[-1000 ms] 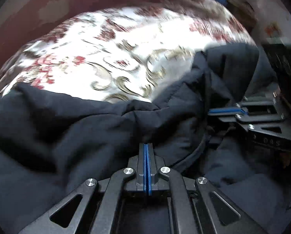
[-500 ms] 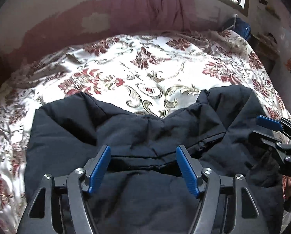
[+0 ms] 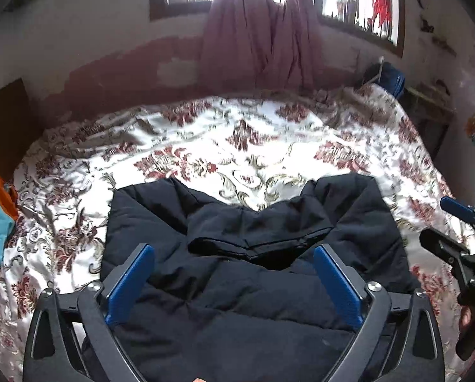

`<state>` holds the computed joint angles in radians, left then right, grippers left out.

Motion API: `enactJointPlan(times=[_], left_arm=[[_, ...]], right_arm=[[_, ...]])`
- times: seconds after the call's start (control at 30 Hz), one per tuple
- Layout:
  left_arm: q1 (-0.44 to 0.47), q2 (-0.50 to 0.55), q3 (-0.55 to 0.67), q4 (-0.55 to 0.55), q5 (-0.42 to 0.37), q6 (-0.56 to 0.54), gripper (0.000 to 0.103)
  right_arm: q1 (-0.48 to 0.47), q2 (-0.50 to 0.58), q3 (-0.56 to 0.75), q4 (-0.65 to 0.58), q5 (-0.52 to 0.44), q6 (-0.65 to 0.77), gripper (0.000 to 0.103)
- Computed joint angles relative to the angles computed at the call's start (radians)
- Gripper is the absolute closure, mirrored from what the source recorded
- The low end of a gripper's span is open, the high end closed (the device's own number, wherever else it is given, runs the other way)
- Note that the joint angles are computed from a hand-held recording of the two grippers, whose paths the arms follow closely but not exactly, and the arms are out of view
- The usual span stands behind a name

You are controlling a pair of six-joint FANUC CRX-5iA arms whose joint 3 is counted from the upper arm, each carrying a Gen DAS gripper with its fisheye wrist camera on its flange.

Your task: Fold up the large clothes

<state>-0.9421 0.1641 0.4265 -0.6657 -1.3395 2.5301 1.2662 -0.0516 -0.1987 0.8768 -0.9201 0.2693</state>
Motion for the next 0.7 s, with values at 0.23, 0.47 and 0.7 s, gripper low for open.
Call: enactJointPlan(times=[0.23, 0.47, 0.7], left_arm=[[-0.134, -0.071, -0.005, -0.144, -0.060, 0.103, 0.001], [-0.272, -0.097, 0.008, -0.248, -0.156, 0.155, 0.000], [-0.496, -0.076, 0.025, -0.472, -0.316, 0.235, 0.000]], right_arm=[[0.110, -0.059, -0.020, 0.089, -0.100, -0.064, 0.002], [0.244, -0.118, -0.058, 0.171, -0.193, -0.142, 0.002], [0.363, -0.163, -0.106, 0.231, -0.298, -0.235, 0.002]])
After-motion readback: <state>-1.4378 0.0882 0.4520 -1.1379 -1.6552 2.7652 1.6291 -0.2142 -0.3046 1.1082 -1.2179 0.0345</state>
